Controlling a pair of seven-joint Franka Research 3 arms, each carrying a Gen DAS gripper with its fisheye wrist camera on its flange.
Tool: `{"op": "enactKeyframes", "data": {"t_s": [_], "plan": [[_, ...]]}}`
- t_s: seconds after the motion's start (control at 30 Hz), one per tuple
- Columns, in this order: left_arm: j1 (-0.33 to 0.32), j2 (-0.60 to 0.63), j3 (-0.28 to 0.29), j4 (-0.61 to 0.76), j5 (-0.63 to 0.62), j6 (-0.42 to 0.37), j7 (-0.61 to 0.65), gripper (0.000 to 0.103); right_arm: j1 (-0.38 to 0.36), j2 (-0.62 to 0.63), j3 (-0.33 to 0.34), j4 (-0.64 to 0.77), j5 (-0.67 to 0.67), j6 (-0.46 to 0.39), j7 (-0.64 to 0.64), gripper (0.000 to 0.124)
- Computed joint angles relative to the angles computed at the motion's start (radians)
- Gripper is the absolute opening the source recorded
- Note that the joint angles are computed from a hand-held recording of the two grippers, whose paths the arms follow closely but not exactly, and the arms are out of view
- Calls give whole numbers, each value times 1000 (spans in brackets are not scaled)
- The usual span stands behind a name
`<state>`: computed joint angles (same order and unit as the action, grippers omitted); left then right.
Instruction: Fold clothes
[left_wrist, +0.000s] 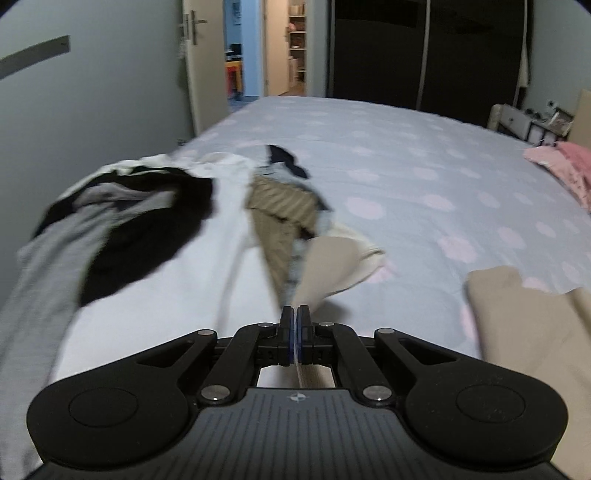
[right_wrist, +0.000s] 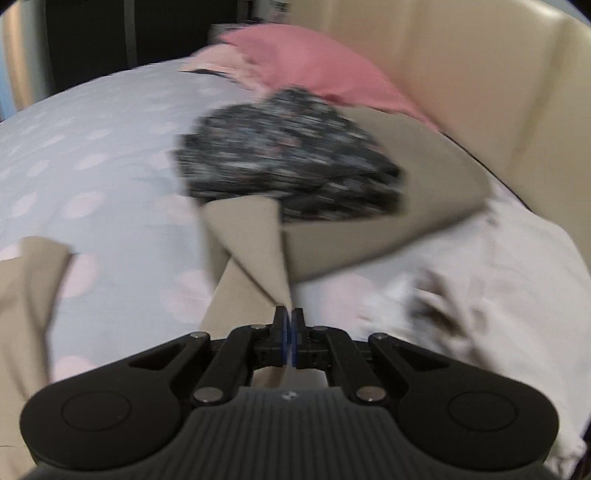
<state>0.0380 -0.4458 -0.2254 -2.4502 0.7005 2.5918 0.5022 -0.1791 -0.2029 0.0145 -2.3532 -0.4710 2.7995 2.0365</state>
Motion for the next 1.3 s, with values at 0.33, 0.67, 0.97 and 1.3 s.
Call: {"op": "enactKeyframes", "data": {"t_s": [0.33,0.67,0.97,1.3], "plan": [[-37,-43,26,-46,-75,-141,83,7,-15,26,-68,1,58,-138,-17,10],[-131,31,66,13,-228,73,225,27,90,-42,-61,-45,301,23,-226,31],[-177,374,66,223,-452,245,335,27,290,179,-63,168,890,-47,-605,31],[-70,629,-70,357,-958,399,702,27,278,458,36,439,1215,-69,-721,31]]}}
